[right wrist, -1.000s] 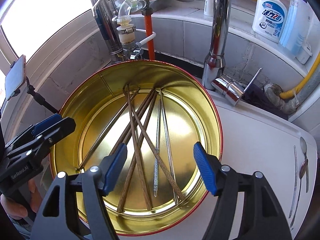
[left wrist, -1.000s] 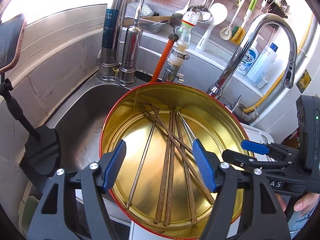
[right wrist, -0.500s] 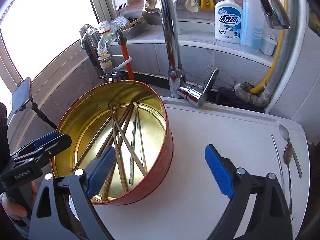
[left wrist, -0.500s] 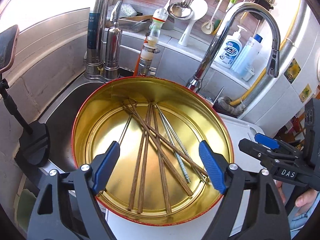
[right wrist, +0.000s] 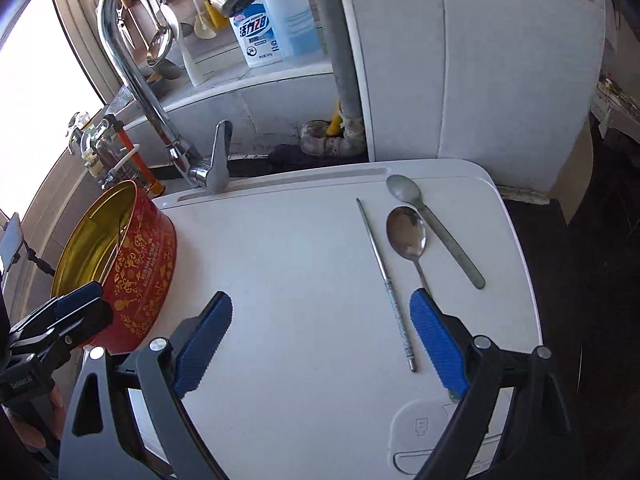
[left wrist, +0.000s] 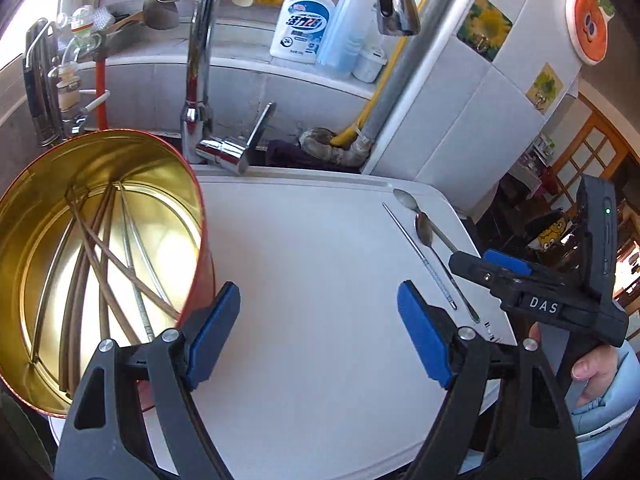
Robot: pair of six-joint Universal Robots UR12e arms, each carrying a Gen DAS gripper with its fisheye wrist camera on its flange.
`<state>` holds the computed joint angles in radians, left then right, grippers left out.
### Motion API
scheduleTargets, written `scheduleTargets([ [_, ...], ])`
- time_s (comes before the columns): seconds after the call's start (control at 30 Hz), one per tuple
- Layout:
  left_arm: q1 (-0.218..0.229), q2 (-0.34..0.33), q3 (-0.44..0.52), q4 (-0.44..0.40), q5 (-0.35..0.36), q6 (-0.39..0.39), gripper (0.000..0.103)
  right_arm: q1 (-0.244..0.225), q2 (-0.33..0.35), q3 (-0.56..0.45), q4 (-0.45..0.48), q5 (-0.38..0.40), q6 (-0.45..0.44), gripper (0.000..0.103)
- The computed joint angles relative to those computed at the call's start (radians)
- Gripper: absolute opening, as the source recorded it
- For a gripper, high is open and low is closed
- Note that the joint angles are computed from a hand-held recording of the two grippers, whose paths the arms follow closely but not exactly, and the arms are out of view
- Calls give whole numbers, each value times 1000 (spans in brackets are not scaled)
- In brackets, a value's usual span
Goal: Organize utensils
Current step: 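Grasp the metal spoon with the right tool while the left tool grasps the patterned metal chopstick, then lift and carry the spoon and patterned chopstick over the tin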
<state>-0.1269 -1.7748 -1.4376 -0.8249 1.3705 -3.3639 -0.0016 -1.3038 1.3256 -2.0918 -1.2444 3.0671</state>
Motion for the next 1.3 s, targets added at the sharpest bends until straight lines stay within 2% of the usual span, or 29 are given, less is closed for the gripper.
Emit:
scheduleTargets([
  [0.13,-46,-55,58,-49,-13,-16,79,-49,5,2,28,13,-42,91],
  [0.3,-89,-117,125,-96,1,-59,79,-84,40,-42,85,52,-152,89],
  [0.43,-121,-165,176,-105,46,-57,79,-100,85,-99,163,122,-270,75],
  [0.6,-150,-219,223,-89,93,-72,77,-102,175,-222,317,202,-472,61],
  [0.67,-161,-237,246,-115,133,-68,71,-96,206,-261,350,204,-514,57],
  [0.73,-168,-252,265,-140,150,-74,71,-92,230,-291,380,216,-551,51],
  [0.87,-176,-273,289,-163,186,-81,69,-86,260,-329,431,240,-626,47],
  [0.93,-178,-281,297,-174,200,-85,61,-83,279,-354,469,250,-660,42],
  [1.0,-180,-282,293,-161,216,-80,59,-82,295,-376,501,259,-688,39],
  [1.07,-184,-279,287,-150,233,-67,56,-81,305,-390,524,264,-715,30],
  [1.1,-188,-278,283,-146,253,-56,50,-81,310,-397,538,268,-725,26],
  [1.13,-192,-277,281,-142,272,-42,39,-81,311,-397,539,270,-725,14],
  [1.17,-194,-281,283,-143,290,-32,32,-83,315,-405,558,279,-731,9],
  [1.2,-194,-280,282,-144,295,-32,12,-85,317,-409,571,288,-735,7],
  [1.23,-191,-278,280,-147,290,-43,5,-87,317,-410,577,296,-735,6],
  [1.3,-177,-269,266,-138,246,-82,5,-92,306,-396,561,308,-718,4],
])
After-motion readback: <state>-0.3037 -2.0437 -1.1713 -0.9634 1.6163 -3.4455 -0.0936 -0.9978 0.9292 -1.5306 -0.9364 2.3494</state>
